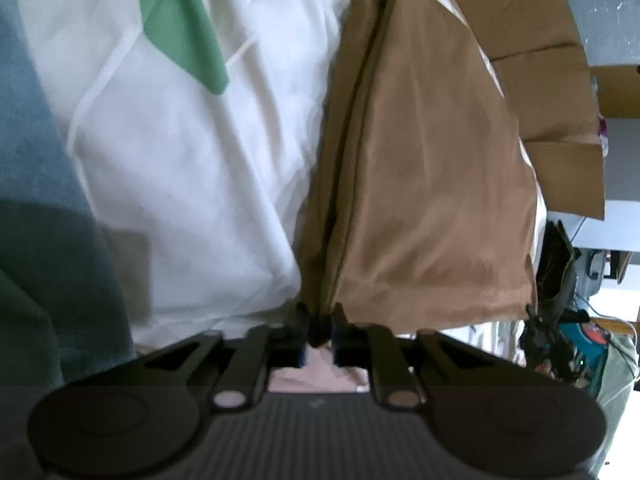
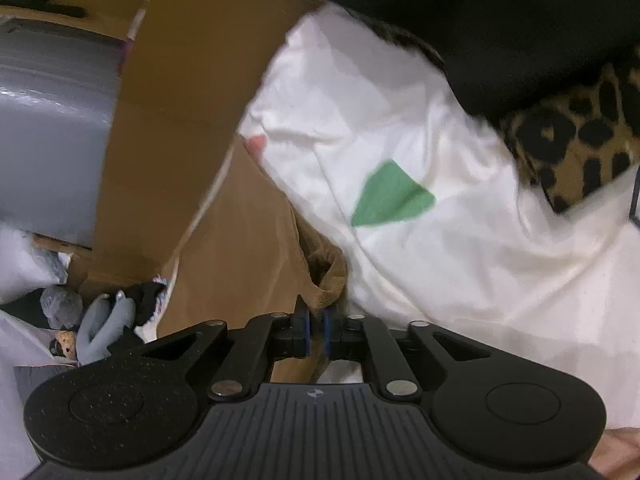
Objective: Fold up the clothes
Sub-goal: 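Lift the side edge with both grippers and fold it over the shirt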
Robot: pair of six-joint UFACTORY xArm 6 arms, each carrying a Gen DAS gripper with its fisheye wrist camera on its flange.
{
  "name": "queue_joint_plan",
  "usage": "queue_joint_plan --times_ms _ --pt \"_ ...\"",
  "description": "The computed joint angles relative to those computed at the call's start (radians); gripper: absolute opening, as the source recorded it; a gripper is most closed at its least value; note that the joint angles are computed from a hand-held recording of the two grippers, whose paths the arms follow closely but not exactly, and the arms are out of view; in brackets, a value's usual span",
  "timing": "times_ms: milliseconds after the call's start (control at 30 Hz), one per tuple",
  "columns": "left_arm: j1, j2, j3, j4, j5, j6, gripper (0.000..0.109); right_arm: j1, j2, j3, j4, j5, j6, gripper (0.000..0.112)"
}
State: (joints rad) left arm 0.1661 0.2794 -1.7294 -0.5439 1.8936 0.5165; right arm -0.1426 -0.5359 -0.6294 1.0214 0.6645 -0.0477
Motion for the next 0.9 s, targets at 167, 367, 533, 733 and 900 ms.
queue_joint_plan --times_ms 167,367,533,733,900 --pt "0.005 -0.002 0.025 -0.032 -0.006 -0.015 0.031 0.005 0.062 -0.015 0.060 0.014 -0.050 0.035" --pt "0.009 -0.022 0.049 -0.032 -0.026 0.000 0.009 0.008 0.096 -0.037 0.100 -0.009 -0.107 0.005" --pt "0.012 0.009 -0.024 -0.021 0.017 0.019 0.007 0.017 0.075 -0.048 0.014 -0.037 -0.076 0.004" --pt "0.008 0.035 -0.094 -0.022 0.064 0.014 0.006 -0.013 0.006 -0.045 -0.054 0.008 -0.029 0.004" --pt "-0.004 0.046 -0.131 -0.032 0.082 0.007 0.006 -0.047 -0.073 -0.016 -0.126 0.065 0.043 0.004"
